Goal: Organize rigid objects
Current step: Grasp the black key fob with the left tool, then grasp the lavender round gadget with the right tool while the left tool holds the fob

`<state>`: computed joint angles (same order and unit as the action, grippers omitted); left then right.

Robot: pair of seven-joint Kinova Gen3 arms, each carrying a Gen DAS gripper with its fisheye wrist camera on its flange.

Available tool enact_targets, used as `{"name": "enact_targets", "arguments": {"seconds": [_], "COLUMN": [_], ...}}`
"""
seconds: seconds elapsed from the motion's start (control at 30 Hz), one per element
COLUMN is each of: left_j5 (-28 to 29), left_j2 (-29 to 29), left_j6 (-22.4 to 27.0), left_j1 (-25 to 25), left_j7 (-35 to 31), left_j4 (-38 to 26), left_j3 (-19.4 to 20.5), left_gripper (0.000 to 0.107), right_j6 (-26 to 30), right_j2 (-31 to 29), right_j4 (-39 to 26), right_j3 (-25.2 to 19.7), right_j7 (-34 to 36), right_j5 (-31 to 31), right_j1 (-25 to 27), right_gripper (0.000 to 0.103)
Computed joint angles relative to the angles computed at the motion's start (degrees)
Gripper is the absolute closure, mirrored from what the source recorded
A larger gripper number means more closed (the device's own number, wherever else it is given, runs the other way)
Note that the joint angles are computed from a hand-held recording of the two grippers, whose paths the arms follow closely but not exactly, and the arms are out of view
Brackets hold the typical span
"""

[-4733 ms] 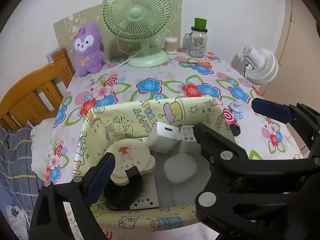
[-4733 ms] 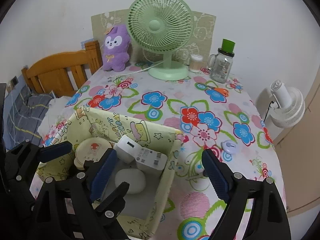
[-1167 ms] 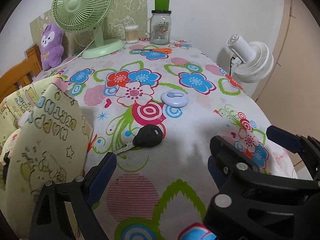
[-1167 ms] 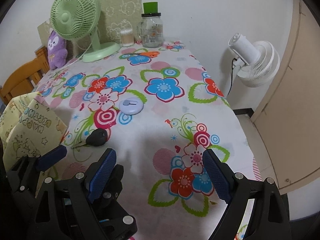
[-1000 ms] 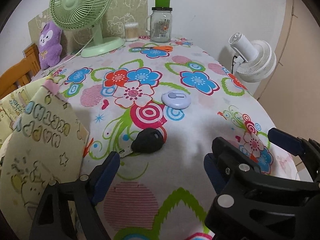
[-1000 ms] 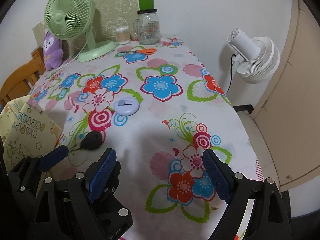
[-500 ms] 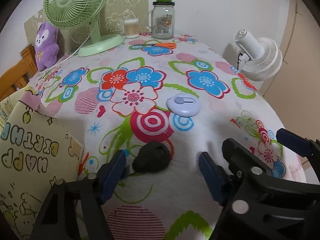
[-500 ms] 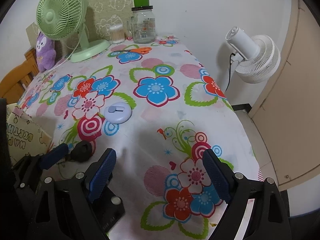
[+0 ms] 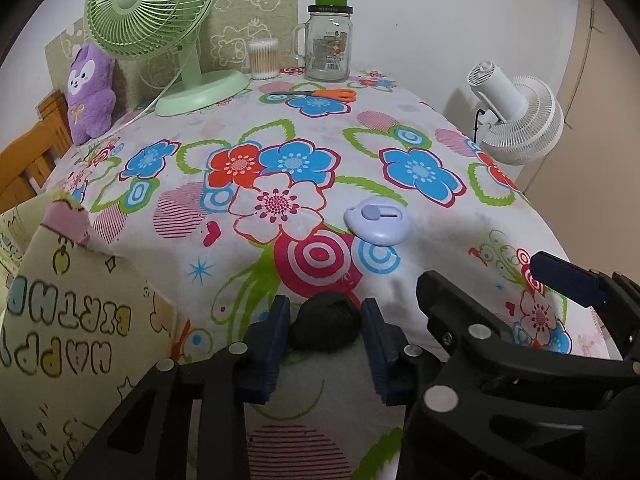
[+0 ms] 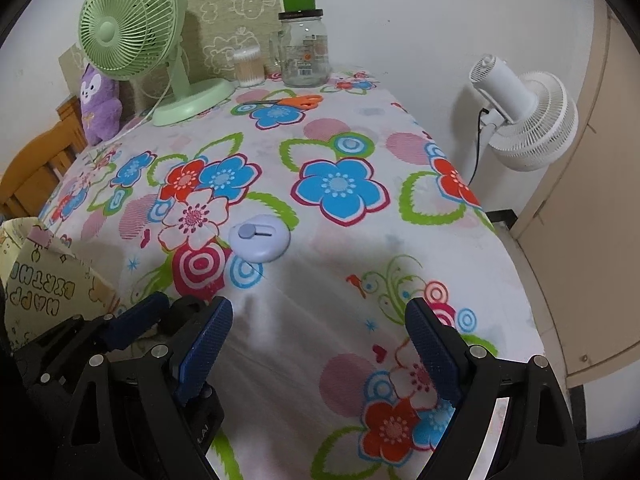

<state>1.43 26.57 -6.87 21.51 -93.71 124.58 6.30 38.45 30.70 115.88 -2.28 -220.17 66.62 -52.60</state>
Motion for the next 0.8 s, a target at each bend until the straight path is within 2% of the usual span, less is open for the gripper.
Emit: {"name": "enact_targets", "arguments": {"seconds": [0.2,0.37,0.5,0.63,0.8], "left_j5": [0.81,-0.11,-0.03,0.25,0.35], "left_j2": [0.86,1.59,1.78,1.97,2.37], "left_j6": [0.55,1.23,2.27,3.68,6.29], "left_j1": [1.56,-0.81,-0.44,0.18,0.94], "left_j7": [-0.06,-0.08,0.09,0.56,1.19], "left_j4": [-1.73,-3.06,-3.97,-5.09,-7.11], "left_j3": [-2.33,-0.55,-1.00,-1.82,-2.71], "left_gripper": [0.071,0.071,0.071,0.071,0.070], "right_j6": [-2.14,-3.98,-4.37,-8.40,-12.90], "right_j2": [1.15,2.32,3.70,3.89,3.99], "right_j4": [-1.23,-2.62,-5.09,-5.01,-4.98], "right_j3": [0.90,1.65,2.29,4.20,5.48], "right_j7": [0.80,1.82,6.24,6.63,8.70], "right_j5": [2.10,3.03,0.99,2.36,1.92], "right_j1": [1.47,2.71,3.59,3.82,5.56], "right_gripper": [0.013,0.013,0.013,0.013,0.032]}}
